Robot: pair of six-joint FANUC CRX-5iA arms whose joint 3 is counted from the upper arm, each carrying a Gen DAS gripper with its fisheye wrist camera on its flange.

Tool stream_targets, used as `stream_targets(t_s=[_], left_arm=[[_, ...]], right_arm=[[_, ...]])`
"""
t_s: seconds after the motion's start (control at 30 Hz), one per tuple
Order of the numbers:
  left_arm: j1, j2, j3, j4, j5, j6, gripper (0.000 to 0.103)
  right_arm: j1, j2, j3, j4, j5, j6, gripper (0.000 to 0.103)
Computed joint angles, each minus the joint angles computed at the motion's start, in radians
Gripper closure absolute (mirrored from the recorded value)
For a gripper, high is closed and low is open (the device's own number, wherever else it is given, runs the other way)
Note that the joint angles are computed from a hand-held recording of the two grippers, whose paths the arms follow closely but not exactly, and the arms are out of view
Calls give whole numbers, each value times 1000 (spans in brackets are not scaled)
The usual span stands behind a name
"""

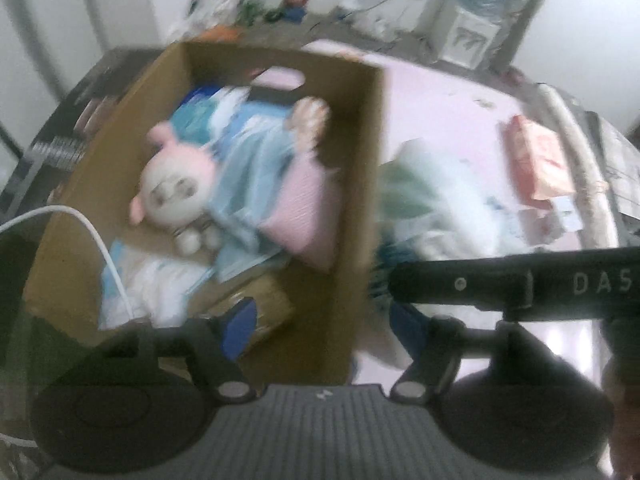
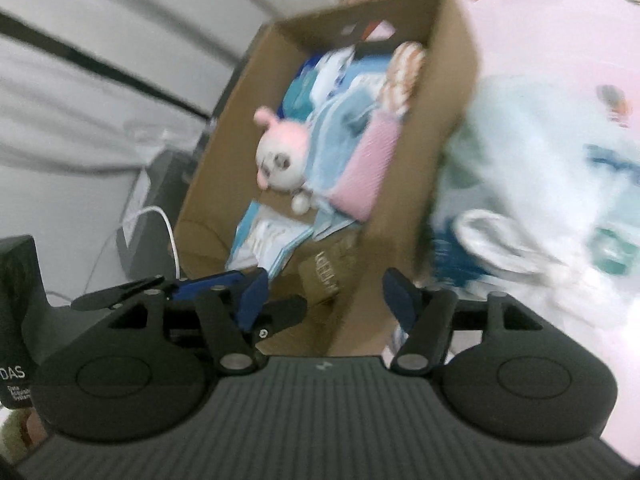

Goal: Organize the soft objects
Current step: 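Move the right tool back over the bed to the green scrunchie, then close the right tool on the green scrunchie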

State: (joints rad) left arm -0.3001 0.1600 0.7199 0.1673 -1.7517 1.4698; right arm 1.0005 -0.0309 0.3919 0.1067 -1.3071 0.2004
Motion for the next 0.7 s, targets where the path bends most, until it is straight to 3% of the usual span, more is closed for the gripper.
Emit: stream_targets(t_s=[0.2,0.37,0.53,0.6,0.7], left_arm=[[-170,27,28,8,60,52,25],[-325,59,14,10,127,96,26],[-442,108,0,-17,186,126,31],[-480,138,11,-43,197,139,35],[-515,185,38,-82,196,150,41]], right_arm=[[120,-210,-208,226,-71,-245,32],[280,-393,-374,392,-281,-493,31],[476,-571,-543,488,-482,-716,31],[529,-636,-611,512,-514,-772,31],[538,-715,-697,517,-509,-795,34]])
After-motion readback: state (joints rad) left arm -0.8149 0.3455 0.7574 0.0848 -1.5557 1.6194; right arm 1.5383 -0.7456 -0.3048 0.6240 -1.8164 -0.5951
